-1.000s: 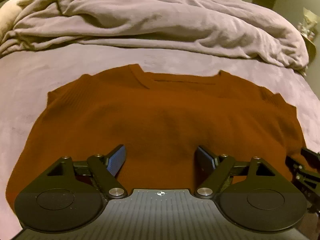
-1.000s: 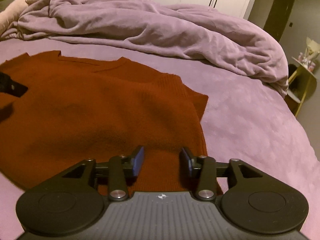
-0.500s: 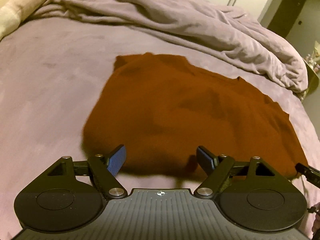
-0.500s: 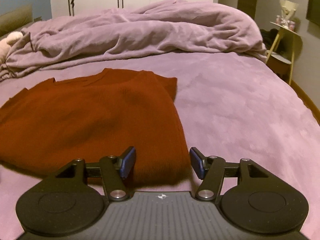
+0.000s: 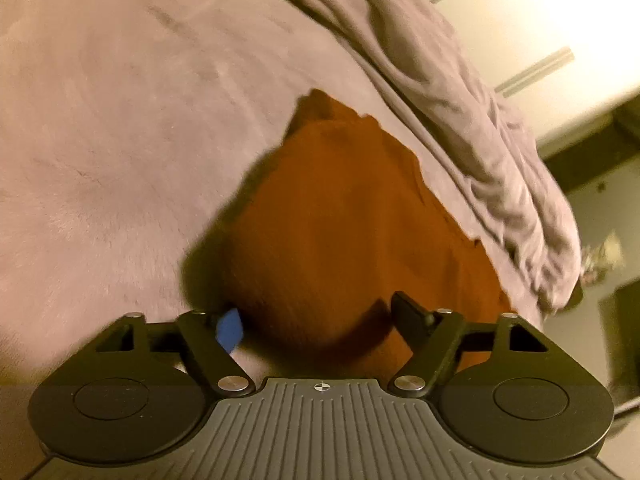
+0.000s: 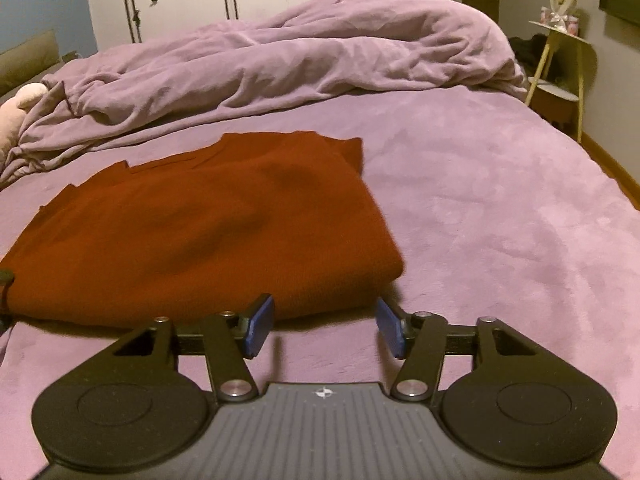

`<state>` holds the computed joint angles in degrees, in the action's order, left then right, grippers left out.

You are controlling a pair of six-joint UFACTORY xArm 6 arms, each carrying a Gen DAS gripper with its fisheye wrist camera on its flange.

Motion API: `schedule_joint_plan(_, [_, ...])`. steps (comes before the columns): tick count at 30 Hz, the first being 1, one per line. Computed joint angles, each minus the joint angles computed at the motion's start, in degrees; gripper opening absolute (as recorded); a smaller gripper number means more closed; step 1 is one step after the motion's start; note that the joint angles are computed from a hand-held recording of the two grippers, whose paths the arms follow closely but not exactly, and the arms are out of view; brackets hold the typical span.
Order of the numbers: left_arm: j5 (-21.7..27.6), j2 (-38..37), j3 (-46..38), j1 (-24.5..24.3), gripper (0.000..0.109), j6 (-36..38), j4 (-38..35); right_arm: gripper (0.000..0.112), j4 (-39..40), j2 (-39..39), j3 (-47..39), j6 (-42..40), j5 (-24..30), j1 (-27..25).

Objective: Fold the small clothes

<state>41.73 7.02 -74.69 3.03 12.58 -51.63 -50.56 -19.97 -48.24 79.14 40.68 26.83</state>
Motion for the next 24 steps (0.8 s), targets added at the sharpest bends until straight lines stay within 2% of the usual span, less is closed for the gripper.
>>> schedule_joint_plan(1, [0.2,0.9,-0.9,0.3,0.073,-0.2,-0.9,0.053,-0.4,0.3,-0.2,0.2,-0.2,0.2])
schedule_joint_plan(3, [0.1,1.9,-2.1,0.8,0.050,-0.7,-1.1,0.052,-1.5,0.8,-0.5,1.1,-0.3,0.5])
schedule_joint_plan(4, [0.5,2.4,-2.9,1.1,0.030,-0.2,-1.1,0.049,-1.8,1.0,-0.8,1.4,-0.4,0.5])
schedule_joint_plan(6, [2.1,2.9,-3.9,2.1,0.024,1.3,-3.7,0.045,-1.9,1.1,-0.5,1.4,-2.4,0.0])
schedule_joint_plan(8, [2.1,2.6,-4.3,2.3,0.022,1.8,-4.2,0.035,-2.3,1.2,-0.3,1.6,-3.3,-0.2])
schedule_joint_plan(10, [1.6,1.9,-4.8,1.9,0.021,2.9,-3.3,0.029,-2.4,1.5,-0.2,1.0,-2.6,0.0])
schedule_joint_plan(11, [1.2,1.5,-5.2,1.4,0.021,2.8,-1.5,0.024,-2.1,1.7,-0.3,0.5,-1.8,0.1])
schedule_joint_plan(14, [-2.3,-0.6,-6.3,-2.2,0.020,5.7,4.5,0.019,-0.3,1.0,0.9,-0.1,-2.0,-0.7])
schedule_joint_plan(16, [-4.9,-2.5,-6.6,-5.7,0.020,10.3,6.2,0.019,-0.9,-0.4,2.3,1.8,-2.0,-1.0])
schedule_joint_plan(20, [-6.8,-4.1,-8.0,-14.9,0.020,18.9,8.7,0.019,-1.2,-1.8,4.0,3.8,-3.0,-1.7])
schedule_joint_plan(24, [-7.9,-2.4,-7.5,-23.7,0.024,19.8,15.2,0.019,-1.7,-2.6,4.8,4.9,-3.5,-1.7])
